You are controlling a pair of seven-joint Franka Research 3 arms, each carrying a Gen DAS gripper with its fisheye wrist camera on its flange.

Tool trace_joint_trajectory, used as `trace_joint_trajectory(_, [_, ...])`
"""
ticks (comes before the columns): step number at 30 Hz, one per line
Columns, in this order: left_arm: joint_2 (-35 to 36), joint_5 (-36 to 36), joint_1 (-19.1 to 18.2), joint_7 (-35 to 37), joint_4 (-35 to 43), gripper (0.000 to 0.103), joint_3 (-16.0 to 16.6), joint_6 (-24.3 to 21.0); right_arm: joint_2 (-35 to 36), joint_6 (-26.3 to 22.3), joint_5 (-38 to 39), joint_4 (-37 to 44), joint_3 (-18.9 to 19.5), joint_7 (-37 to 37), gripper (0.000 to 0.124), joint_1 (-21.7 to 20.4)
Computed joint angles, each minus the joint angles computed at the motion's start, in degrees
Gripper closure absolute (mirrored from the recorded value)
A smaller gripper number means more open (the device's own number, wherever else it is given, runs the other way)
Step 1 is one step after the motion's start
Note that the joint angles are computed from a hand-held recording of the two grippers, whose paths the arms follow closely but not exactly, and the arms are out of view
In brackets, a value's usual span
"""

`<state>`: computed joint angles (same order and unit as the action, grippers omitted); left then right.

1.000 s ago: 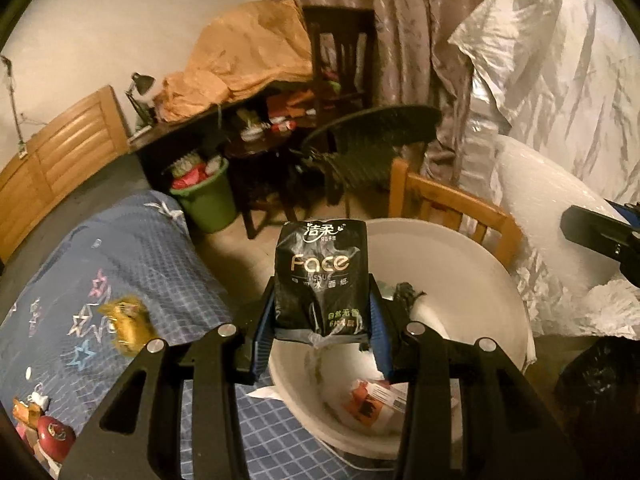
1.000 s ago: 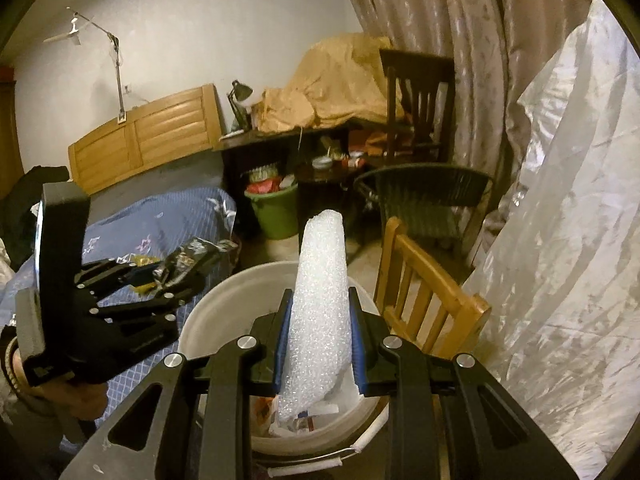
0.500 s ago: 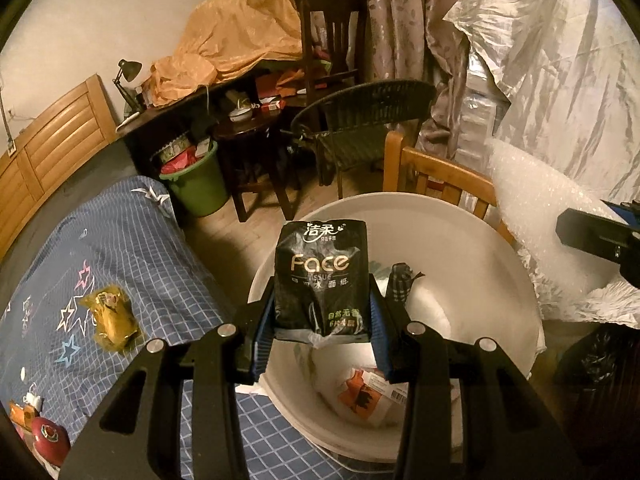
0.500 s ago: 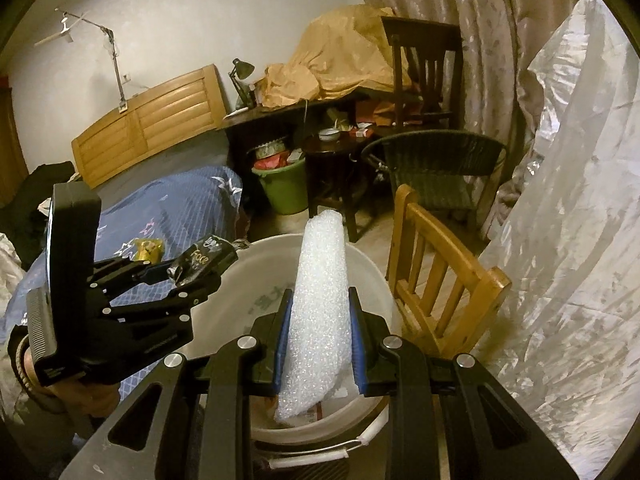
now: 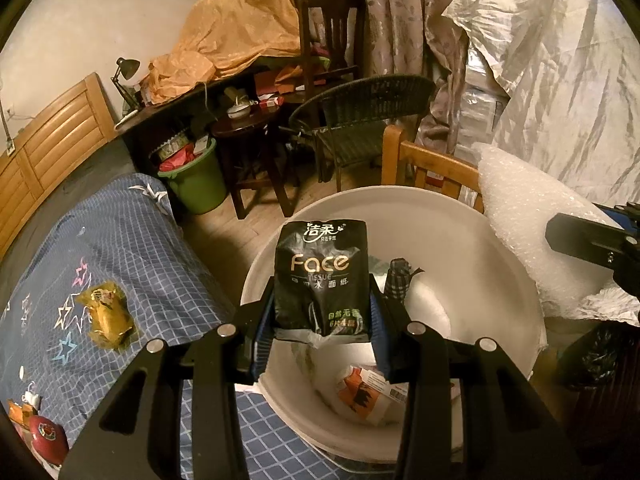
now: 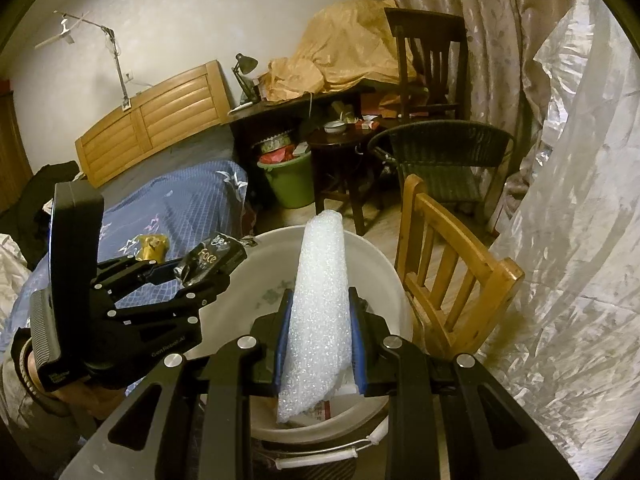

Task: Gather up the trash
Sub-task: 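Carry the tissue pack and foam strip over the white bucket with both tools, then open both tools to drop the tissue pack and foam strip into the bucket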

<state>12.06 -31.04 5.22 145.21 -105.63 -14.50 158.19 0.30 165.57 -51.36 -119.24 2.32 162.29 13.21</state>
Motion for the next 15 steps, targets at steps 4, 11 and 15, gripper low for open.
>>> trace_joint_trajectory(4, [0.18,-0.02,-0.03,0.1,-0.15,0.064,-0.15,0.27,0.12,0.2,0.15,0.03,-0.06,-0.17,0.097,0.03])
trace_joint_trajectory(11, [0.27,-0.01,-0.02,0.21,-0.35,0.064,-0.35,0.59,0.6,1.07,-1.46,-0.07,-0.44,1.33,0.097,0.15])
trace_joint_trajectory(15, [0.37,0.24,-0.13,-0.54,-0.27,0.061,-0.3,0.76,1.68,2.13,-2.61,0.85,-0.94,1.95,0.097,0.32])
